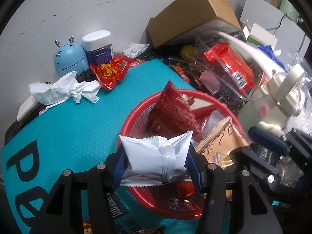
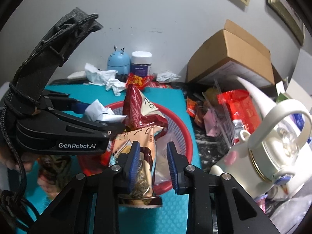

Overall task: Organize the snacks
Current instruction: 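Lower both packets into the basket and open both grippers, then withdraw both grippers from the basket back over the remaining snacks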

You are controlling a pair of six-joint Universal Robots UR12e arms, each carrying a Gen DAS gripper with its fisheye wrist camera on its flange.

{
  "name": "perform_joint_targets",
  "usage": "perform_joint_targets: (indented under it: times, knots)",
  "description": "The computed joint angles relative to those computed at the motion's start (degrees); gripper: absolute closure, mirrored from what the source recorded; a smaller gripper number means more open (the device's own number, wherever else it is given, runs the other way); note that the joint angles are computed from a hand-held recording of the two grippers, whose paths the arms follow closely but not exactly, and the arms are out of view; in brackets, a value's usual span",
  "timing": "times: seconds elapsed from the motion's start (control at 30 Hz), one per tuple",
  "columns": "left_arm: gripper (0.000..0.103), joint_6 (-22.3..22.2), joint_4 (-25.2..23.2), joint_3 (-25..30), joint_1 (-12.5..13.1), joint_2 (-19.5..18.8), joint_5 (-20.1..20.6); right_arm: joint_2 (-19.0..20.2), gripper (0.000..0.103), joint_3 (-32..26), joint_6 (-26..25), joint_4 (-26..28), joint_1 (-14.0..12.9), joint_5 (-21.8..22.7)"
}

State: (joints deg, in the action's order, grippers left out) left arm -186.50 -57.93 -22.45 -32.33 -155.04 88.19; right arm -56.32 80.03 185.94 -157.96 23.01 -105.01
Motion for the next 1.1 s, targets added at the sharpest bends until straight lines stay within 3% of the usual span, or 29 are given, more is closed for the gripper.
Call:
perform_joint_targets:
  times: [0.23,0.5,0.6,0.73,1.1]
  knots:
    - [0.044,0.52,-1.26,1.46,0.33,-0.85,-1.87,0.26,0.075,-0.21,0.58,-1.04,-0.38,-0.33]
    - [0.039,0.28,-3.09,3.06,0.25,-1.44,-2.30,-0.58,0.064,0.55,2.59,-1.17,-0.68,1.35]
    - [0.038,0.25,-1.64,1.91,0.15,-0.82,-1.63,-0.77,0.062,0.71,3.01,-0.87,-0.64,1.23]
    - [0.025,0.08,0.59,0.12,0.12,0.11,-0.61,-1.00,0.058,0.83,3.39,-0.86,-0.57,0.73]
    - [0.025,-0.81,4.52,-3.89,-0.09,2.63,1.53,-2.07,0.055,1.45,3.78,-1.66,-0.39,-0.68]
